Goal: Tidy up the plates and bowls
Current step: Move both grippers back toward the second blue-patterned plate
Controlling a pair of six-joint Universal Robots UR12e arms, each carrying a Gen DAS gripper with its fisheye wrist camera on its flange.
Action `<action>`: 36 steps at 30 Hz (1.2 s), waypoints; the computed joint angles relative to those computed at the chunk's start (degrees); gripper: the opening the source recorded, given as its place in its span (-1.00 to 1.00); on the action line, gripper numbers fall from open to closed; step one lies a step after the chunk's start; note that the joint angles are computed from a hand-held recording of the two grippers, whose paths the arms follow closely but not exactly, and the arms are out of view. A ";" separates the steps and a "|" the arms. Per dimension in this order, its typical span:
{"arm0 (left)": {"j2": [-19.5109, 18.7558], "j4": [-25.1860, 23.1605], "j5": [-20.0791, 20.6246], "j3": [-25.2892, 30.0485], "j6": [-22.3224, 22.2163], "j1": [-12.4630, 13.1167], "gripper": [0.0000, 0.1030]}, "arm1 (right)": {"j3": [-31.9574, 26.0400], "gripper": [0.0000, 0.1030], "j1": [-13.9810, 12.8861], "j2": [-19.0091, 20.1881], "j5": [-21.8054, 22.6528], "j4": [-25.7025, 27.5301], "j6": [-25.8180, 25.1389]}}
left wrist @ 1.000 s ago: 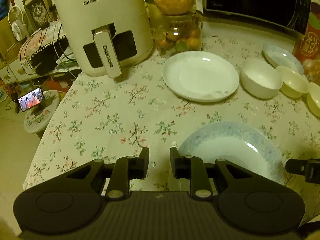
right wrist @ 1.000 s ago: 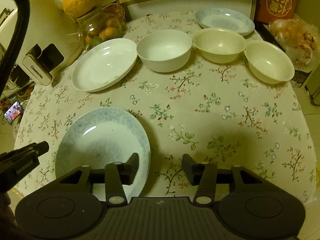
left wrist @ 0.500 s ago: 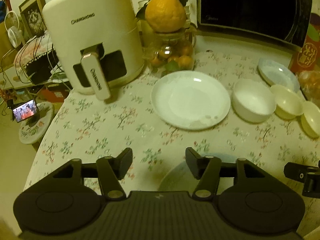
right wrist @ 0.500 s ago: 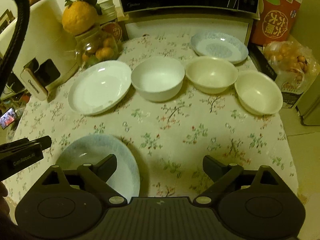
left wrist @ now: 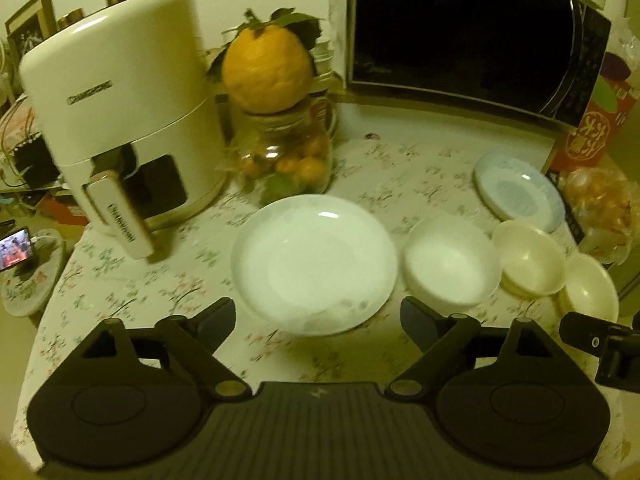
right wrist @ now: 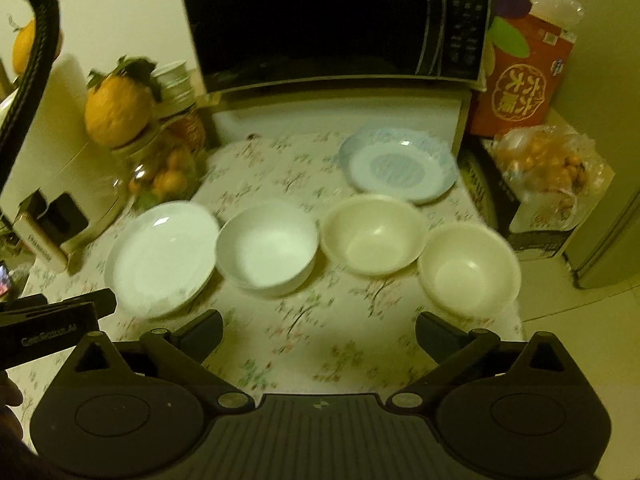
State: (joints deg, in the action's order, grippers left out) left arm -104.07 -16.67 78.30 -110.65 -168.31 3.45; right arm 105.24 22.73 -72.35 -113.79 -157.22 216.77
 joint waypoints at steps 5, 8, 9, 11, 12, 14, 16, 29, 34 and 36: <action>-1.16 -1.42 0.00 2.17 -1.48 -1.13 0.82 | 0.10 0.96 -1.30 -0.54 -1.01 -0.38 0.75; -1.72 -2.50 -0.86 3.28 -1.57 -1.58 0.87 | 0.15 0.96 -1.96 -0.83 -2.15 -0.29 0.82; -1.90 -3.09 -1.29 3.69 -1.49 -1.73 0.88 | 0.24 0.96 -2.14 -0.93 -2.44 -0.26 0.90; -2.18 -3.94 -1.85 4.28 -1.46 -2.09 0.89 | 0.59 0.96 -2.59 -1.22 -2.68 -0.26 1.12; -2.35 -4.22 -2.08 4.53 -1.39 -2.27 0.89 | 0.81 0.96 -2.84 -1.36 -2.60 -0.20 1.29; -2.67 -4.70 -2.46 4.98 -1.20 -2.63 0.90 | 1.35 0.96 -3.41 -1.84 -2.28 0.37 1.89; -2.86 -5.16 -2.95 5.22 -1.07 -2.91 0.90 | 1.97 0.96 -3.86 -2.37 -2.35 1.09 2.86; -4.84 -5.86 -3.06 8.40 -1.71 -4.85 0.93 | 4.42 0.96 -6.76 -5.22 -5.56 3.91 8.26; -5.94 -5.94 -2.85 9.97 -2.34 -5.52 0.98 | 4.73 0.96 -8.25 -5.78 -5.14 4.26 9.88; -6.53 -6.46 -2.64 10.72 -2.22 -5.95 0.99 | 4.43 0.96 -8.58 -5.48 -5.35 4.46 10.00</action>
